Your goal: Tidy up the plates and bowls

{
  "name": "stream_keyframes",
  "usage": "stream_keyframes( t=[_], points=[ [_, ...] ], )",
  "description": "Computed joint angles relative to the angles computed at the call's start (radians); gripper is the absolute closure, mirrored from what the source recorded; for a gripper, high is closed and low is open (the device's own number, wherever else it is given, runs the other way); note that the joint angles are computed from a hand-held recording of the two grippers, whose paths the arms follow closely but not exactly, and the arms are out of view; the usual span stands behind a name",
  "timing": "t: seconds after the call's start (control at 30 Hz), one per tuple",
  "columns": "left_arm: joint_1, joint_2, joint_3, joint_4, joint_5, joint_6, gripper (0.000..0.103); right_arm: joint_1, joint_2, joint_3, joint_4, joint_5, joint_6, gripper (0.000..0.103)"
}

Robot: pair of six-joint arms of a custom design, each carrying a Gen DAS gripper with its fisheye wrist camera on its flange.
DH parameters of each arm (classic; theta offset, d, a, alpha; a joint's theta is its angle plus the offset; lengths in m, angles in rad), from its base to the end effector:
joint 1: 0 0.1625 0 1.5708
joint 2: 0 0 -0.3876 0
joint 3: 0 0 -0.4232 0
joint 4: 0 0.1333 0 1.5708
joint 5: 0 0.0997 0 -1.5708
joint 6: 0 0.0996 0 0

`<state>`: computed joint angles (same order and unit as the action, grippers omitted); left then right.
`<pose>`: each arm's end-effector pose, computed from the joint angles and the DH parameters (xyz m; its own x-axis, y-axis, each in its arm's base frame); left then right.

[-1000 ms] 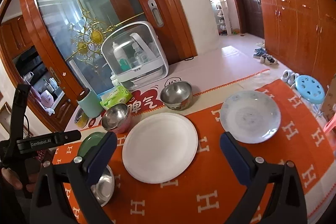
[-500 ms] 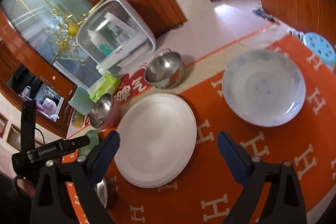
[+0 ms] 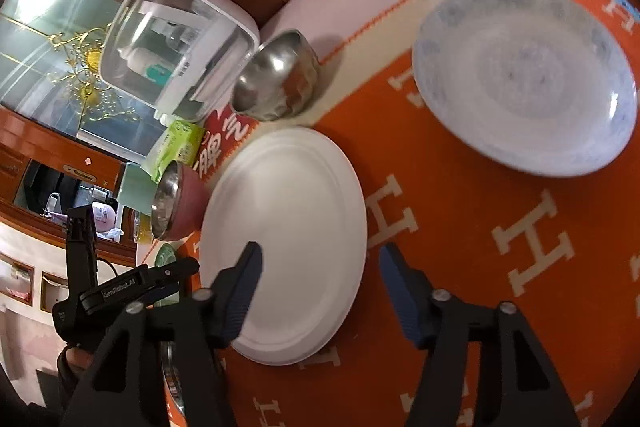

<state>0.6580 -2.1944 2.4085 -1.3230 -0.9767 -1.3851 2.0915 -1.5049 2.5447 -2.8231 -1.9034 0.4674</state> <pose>-0.0740 -0.2961 0.2689 -0.7532 -0.3888 -0.5305 -0.1733 0.8954 -0.4102 0.2651 -0.2597 0.1133 -0.9817 0.0156 0.1899 -0.0493 0.9420 -0.3321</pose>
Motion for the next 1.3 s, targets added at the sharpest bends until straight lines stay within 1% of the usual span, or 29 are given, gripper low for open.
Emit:
stream_keyframes(
  t=[0.03, 0.1, 0.17, 0.2, 0.23, 0.27, 0.37, 0.4, 0.43, 0.5, 0.53, 0.67, 0.83, 0.97, 1.03, 1.2, 1.3],
  points=[
    [0.006, 0.0, 0.004, -0.01, 0.0, 0.011, 0.019, -0.006, 0.006, 0.0, 0.0, 0.004, -0.001, 0.055],
    [0.022, 0.006, 0.01, -0.031, -0.006, 0.029, 0.024, -0.021, 0.018, 0.001, -0.006, 0.019, -0.006, 0.064],
    [0.044, 0.013, 0.013, -0.053, -0.009, 0.054, 0.036, -0.032, 0.025, 0.004, -0.014, 0.029, -0.011, 0.067],
    [0.055, 0.019, 0.014, -0.064, -0.013, 0.066, 0.04, -0.037, 0.027, 0.007, -0.02, 0.03, -0.014, 0.069],
    [0.068, 0.023, 0.017, -0.077, -0.015, 0.081, 0.048, -0.039, 0.029, 0.007, -0.024, 0.029, -0.016, 0.069],
    [0.075, 0.026, 0.019, -0.085, -0.017, 0.089, 0.053, -0.043, 0.031, 0.009, -0.027, 0.029, -0.02, 0.071],
    [0.098, 0.029, 0.029, -0.127, -0.022, 0.121, 0.059, -0.056, 0.035, 0.012, -0.038, 0.039, -0.034, 0.072],
    [0.097, 0.031, 0.031, -0.129, -0.016, 0.123, 0.059, -0.059, 0.038, 0.013, -0.041, 0.039, -0.039, 0.072],
    [0.098, 0.028, 0.033, -0.136, -0.013, 0.136, 0.062, -0.062, 0.041, 0.013, -0.044, 0.041, -0.042, 0.072],
    [0.101, 0.032, 0.036, -0.151, -0.013, 0.152, 0.063, -0.071, 0.047, 0.015, -0.052, 0.052, -0.049, 0.072],
    [0.099, 0.035, 0.036, -0.15, -0.012, 0.155, 0.065, -0.074, 0.053, 0.016, -0.058, 0.058, -0.054, 0.073],
    [0.088, 0.055, 0.032, -0.143, 0.0, 0.155, 0.065, -0.08, 0.064, 0.017, -0.071, 0.06, -0.065, 0.078],
    [0.08, 0.067, 0.029, -0.127, 0.01, 0.144, 0.066, -0.085, 0.058, 0.023, -0.074, 0.064, -0.084, 0.079],
    [0.072, 0.11, 0.022, -0.143, 0.008, 0.127, 0.066, -0.077, 0.046, 0.024, -0.073, 0.064, -0.092, 0.079],
    [0.057, 0.11, 0.021, -0.141, 0.007, 0.11, 0.066, -0.068, 0.036, 0.025, -0.074, 0.059, -0.093, 0.079],
    [-0.007, 0.091, 0.01, -0.099, 0.005, 0.071, 0.066, -0.044, -0.013, 0.033, -0.063, 0.048, -0.096, 0.079],
    [-0.058, 0.078, 0.004, -0.066, 0.002, 0.048, 0.066, -0.02, -0.048, 0.035, -0.047, 0.027, -0.085, 0.079]
  ],
)
